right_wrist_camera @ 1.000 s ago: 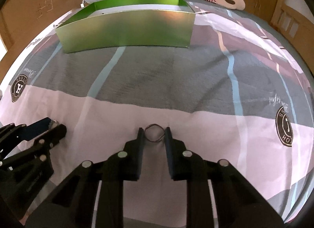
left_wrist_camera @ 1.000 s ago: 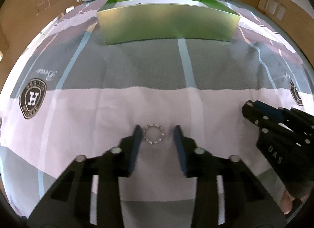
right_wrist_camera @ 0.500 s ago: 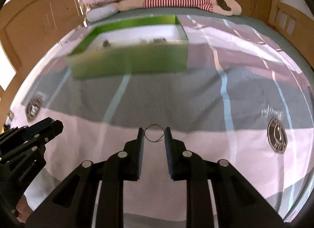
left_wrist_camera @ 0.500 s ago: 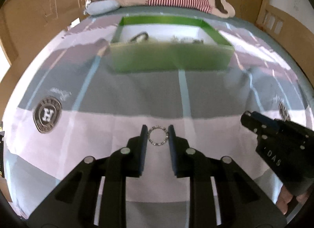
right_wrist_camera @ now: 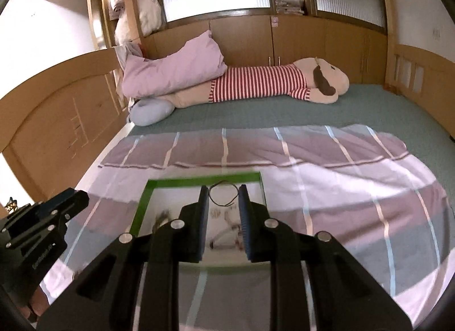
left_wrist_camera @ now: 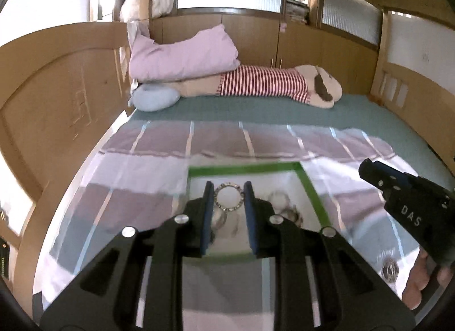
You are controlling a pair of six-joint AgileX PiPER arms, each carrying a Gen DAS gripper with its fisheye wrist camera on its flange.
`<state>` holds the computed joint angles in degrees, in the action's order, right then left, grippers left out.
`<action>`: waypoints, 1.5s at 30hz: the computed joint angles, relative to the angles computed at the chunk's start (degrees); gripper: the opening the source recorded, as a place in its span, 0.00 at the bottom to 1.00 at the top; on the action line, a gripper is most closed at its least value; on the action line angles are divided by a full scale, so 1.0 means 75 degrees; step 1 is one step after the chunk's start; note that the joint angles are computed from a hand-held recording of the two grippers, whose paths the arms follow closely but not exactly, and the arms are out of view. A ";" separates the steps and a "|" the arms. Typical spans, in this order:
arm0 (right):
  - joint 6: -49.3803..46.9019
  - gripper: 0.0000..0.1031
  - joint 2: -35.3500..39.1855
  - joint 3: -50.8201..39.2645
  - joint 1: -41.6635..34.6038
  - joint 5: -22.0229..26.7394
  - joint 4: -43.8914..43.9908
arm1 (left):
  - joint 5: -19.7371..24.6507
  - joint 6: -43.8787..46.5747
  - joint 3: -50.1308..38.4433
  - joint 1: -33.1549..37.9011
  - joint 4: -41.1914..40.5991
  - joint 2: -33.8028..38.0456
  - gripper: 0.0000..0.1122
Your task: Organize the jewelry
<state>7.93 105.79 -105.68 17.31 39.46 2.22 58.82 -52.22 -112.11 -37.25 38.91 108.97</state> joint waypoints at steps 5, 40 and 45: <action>0.0108 0.20 0.2201 -0.2473 0.0110 0.1154 -0.0199 | 0.0342 0.1003 -0.1855 0.0815 -0.1046 0.1694 0.19; 0.2378 0.97 -0.0461 0.3376 0.0266 -0.2423 -0.2012 | -0.0626 -0.2291 0.2232 0.0031 0.1160 0.0183 0.78; 0.3455 0.97 -0.1815 0.4390 0.0598 -0.1836 -0.3411 | -0.0045 -0.3128 0.3100 -0.0799 0.1344 -0.0763 0.87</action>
